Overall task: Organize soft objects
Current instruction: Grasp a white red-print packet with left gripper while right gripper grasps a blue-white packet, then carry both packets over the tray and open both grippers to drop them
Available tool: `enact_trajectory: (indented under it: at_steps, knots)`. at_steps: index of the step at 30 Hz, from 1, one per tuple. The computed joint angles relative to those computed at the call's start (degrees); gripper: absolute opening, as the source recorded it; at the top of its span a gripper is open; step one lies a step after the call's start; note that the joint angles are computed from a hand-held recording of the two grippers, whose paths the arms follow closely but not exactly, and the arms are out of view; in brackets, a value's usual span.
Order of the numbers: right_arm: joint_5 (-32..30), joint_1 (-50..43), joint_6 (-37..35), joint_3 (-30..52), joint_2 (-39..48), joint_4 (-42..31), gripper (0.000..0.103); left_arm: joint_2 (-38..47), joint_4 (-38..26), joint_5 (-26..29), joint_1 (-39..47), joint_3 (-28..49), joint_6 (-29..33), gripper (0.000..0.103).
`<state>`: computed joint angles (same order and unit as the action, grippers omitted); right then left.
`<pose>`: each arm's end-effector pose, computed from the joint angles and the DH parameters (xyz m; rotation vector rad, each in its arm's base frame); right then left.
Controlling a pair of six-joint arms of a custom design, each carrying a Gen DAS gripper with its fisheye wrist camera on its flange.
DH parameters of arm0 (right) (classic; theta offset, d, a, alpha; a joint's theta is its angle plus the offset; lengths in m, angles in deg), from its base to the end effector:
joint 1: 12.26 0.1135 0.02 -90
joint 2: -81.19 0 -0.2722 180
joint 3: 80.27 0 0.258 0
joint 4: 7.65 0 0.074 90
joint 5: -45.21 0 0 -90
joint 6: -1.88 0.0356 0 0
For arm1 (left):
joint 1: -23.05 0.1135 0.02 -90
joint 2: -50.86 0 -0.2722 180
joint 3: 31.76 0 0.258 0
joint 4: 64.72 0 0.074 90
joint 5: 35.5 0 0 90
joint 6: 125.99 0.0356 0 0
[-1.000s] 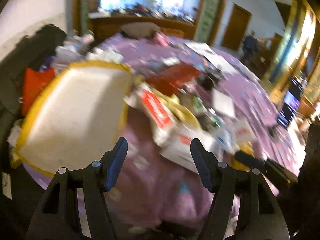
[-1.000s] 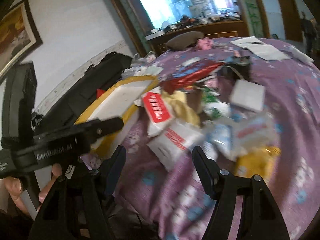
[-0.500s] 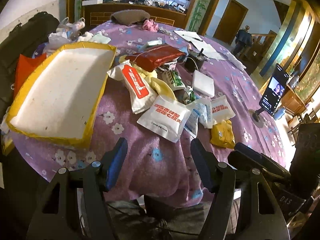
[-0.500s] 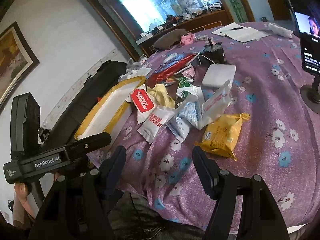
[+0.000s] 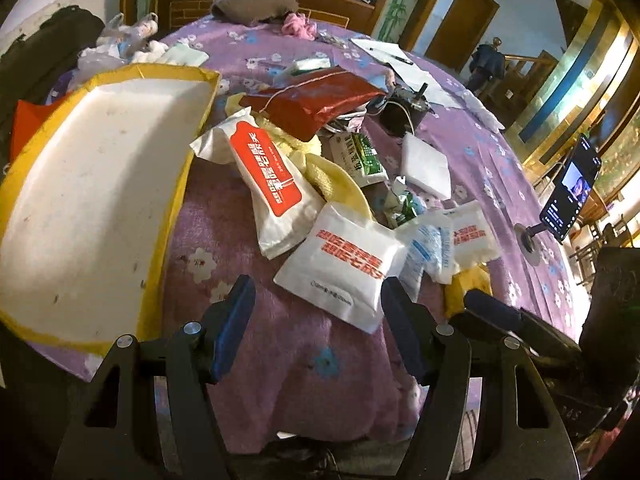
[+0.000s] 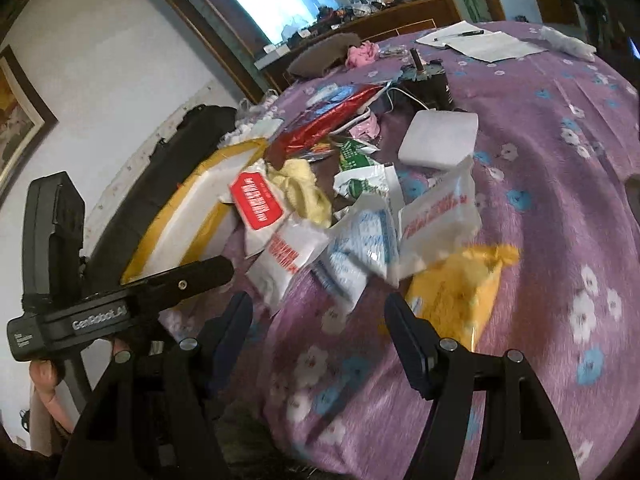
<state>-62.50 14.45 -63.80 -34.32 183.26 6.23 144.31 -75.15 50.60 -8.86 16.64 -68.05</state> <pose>0.2637 0.1448 0.0929 -0.2154 2.3939 0.7944 0.2396 -0.1463 0.1124 -0.0306 2.5737 -0.3492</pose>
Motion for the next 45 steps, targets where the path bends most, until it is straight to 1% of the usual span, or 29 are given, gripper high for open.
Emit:
enact_trajectory:
  at_steps: [2, 6, 8, 9, 11, 13, 17, 19, 20, 24, 26, 28, 31, 33, 35, 36, 37, 39, 41, 44, 45]
  knots:
    - [1.71, -0.04, -0.7, 3.28, 2.39, -2.62, 0.069, 2.64, 0.12, 1.17, 1.21, 1.79, 2.13, 0.066]
    - [0.28, -1.56, -0.26, 7.34, 5.73, -4.71, 0.068, 7.35, -1.4, 4.22, 3.24, 5.9, 5.66, 0.066]
    - [0.54, -1.71, -0.61, 8.59, 6.63, -5.59, 0.068, 9.49, -1.44, 5.69, 4.23, 7.48, 7.1, 0.066]
    - [1.2, -1.73, -1.37, 9.32, 7.28, -5.79, 0.068, 10.63, -1.18, 6.38, 4.59, 8.24, 7.54, 0.066]
    - [2.71, -1.75, -1.84, 10.73, 8.3, -6.86, 0.068, 13.5, -2.59, 8.23, 5.55, 10.98, 9.04, 0.066]
    - [1.97, -2.28, -2.03, 11.66, 8.68, -7.63, 0.063, 14.87, -3.47, 10.03, 6.03, 12.43, 10.09, 0.066]
    - [-0.79, -2.97, -3.08, 12.55, 9.33, -8.58, 0.04, 15.71, -4.23, 13.73, 6.03, 13.27, 13.25, 0.066]
    - [-0.98, -3.09, -3.38, 12.47, 9.14, -8.9, 0.037, 16.64, -4.04, 13.84, 5.68, 13.75, 13.59, 0.066]
    - [-0.99, -3.22, -3.43, 12.33, 8.81, -9.27, 0.032, 16.77, -3.77, 13.57, 5.52, 13.78, 13.65, 0.066]
    - [-3.27, -4.75, -3.06, 11.57, 8.12, -9.17, 0.028, 17.07, -4.29, 14.27, 5.11, 14.58, 14.56, 0.066]
    - [-3.38, -5.3, -2.36, 10.02, 7.02, -7.68, 0.028, 17.31, -4.74, 16.68, 5.64, 14.92, 14.78, 0.066]
    - [-3.21, -5.47, -1.93, 8.84, 6.12, -6.45, 0.027, 18.34, -4.94, 17.35, 5.81, 15.8, 14.16, 0.066]
    - [-2.76, -4.92, -1.78, 8.63, 6.65, -6.14, 0.027, 19.19, -1.89, 16.46, 5.3, 15.72, 13.38, 0.067]
    - [-3.64, -4.97, -0.99, 8.65, 7.29, -5.64, 0.027, 19.14, -0.11, 16.39, 5.07, 14.94, 12.92, 0.067]
    - [-3.39, -5.12, -0.31, 7.58, 6.64, -4.69, 0.027, 18.1, 0.58, 15.88, 4.41, 13.53, 12.01, 0.05]
    - [-3.13, -5.24, 0.16, 6.99, 6.13, -4.24, 0.027, 17.81, 0.83, 16.35, 4.29, 12.97, 11.68, 0.049]
    - [-3.01, -5.46, 0.45, 6.58, 5.67, -4.06, 0.027, 17.28, 1.63, 16.82, 4.19, 12.0, 11.06, 0.042]
    - [-2.3, -5.3, 0.97, 6.49, 5.29, -4.46, 0.027, 15.99, 2.37, 17.13, 3.72, 10.07, 9.83, 0.033]
    - [-1.35, -4.8, 1.63, 6.41, 5.18, -4.55, 0.027, 14.22, 4.19, 18.13, 3.4, 7.76, 9.15, 0.009]
    - [0.28, -3.61, 2.72, 5.45, 4.11, -3.51, 0.027, 11.72, 6.12, 16.85, 2.74, 5.06, 7.83, 0.008]
    - [0.95, -3.19, 2.86, 5.08, 3.4, -3.12, 0.027, 11.02, 6.78, 17.18, 2.96, 4.09, 7.53, 0.008]
